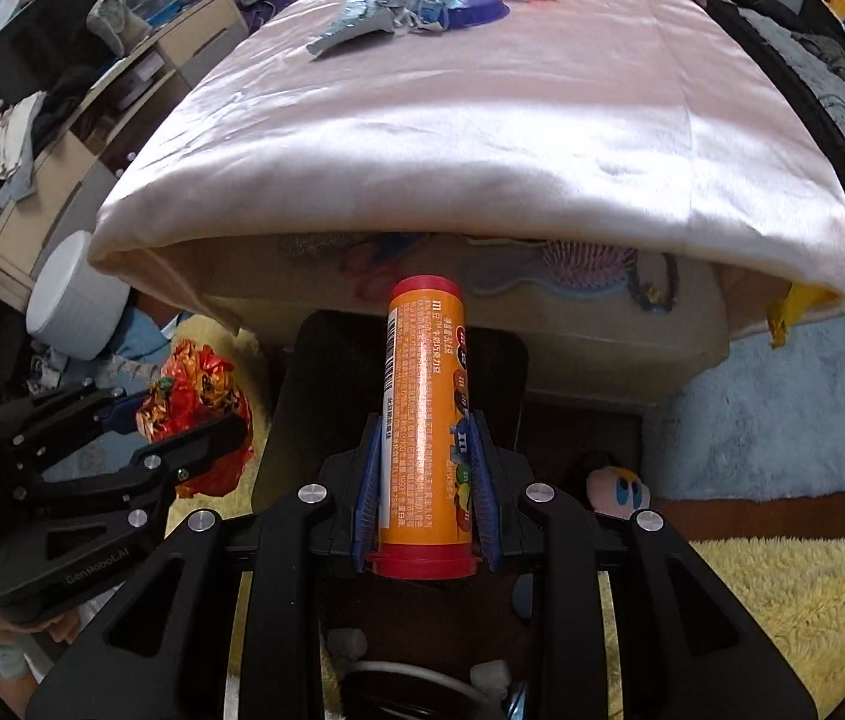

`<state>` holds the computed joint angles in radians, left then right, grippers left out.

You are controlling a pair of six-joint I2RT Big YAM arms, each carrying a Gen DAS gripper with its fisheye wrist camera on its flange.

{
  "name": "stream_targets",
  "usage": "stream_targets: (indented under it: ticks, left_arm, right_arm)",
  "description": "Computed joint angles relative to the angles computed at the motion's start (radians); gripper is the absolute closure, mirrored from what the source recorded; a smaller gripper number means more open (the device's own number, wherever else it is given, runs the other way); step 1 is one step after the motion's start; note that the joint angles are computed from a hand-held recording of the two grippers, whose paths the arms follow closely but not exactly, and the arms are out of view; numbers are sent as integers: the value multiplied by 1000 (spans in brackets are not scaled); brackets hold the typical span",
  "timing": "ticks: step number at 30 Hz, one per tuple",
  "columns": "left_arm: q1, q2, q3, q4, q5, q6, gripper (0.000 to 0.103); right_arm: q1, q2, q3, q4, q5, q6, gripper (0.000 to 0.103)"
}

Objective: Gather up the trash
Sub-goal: 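Drop the orange canister and orange wrapper into the black bin, opening both grippers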

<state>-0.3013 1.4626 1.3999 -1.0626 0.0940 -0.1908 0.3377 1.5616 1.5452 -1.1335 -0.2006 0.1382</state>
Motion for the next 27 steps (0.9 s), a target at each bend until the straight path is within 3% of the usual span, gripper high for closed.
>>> stream_targets:
  ticks: [12, 18, 22, 27]
  left_arm:
    - [-11, 32, -23, -19, 23, -6, 62]
    - [-6, 23, -28, -11, 5, -24, 36]
    - [1, 24, -14, -26, -19, -21, 24]
    - [5, 6, 7, -39, -85, 7, 9]
  right_arm:
    - [4, 21, -23, 17, -23, 67, 72]
    - [0, 16, -16, 33, -9, 79, 67]
    - [-14, -1, -23, 50, 5, 92, 57]
    - [-35, -46, -36, 115, 85, 118, 23]
